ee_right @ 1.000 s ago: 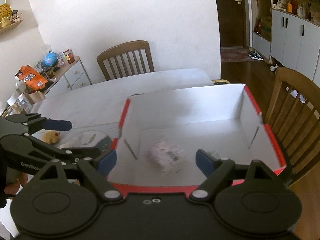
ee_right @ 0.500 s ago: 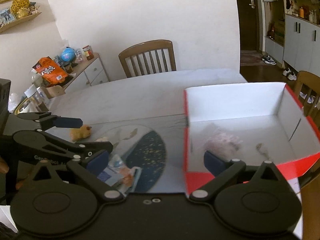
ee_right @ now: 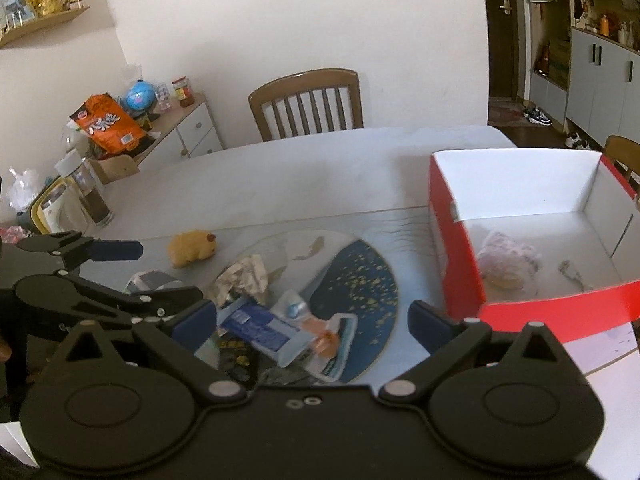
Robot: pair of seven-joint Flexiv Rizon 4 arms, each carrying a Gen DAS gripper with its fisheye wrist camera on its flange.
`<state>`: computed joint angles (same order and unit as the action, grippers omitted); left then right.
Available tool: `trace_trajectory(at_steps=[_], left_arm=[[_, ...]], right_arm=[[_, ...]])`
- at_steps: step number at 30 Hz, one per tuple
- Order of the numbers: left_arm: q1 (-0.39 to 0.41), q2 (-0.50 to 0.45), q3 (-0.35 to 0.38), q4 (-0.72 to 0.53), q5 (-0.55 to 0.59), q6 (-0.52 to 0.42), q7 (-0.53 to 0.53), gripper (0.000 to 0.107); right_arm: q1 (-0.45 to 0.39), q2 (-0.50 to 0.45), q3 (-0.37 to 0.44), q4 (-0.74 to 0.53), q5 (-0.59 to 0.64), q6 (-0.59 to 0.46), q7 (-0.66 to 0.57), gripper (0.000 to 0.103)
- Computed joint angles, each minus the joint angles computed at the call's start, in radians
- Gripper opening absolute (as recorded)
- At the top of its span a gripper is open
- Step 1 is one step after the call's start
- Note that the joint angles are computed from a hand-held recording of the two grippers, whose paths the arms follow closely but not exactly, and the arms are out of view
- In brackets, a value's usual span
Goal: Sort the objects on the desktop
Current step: 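Move both tools back over the pile of items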
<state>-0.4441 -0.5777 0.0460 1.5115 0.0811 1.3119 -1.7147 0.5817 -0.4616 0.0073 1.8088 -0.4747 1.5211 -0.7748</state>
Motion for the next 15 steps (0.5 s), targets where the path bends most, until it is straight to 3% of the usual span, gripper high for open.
trace_trajectory(at_steps=[6, 15], left_arm=[[0.018, 0.032, 0.018, 0.075, 0.005, 0.038, -0.015, 0.103], [0.045, 0.048, 0.036, 0.142, 0.003, 0.060, -0.038, 0.103]], right_arm=[[0.066, -0.001, -0.061, 0.005, -0.050, -0.006, 0.058, 0.102], [0.067, -0.022, -0.040, -0.007, -0.076, -0.044, 0.087, 0.102]])
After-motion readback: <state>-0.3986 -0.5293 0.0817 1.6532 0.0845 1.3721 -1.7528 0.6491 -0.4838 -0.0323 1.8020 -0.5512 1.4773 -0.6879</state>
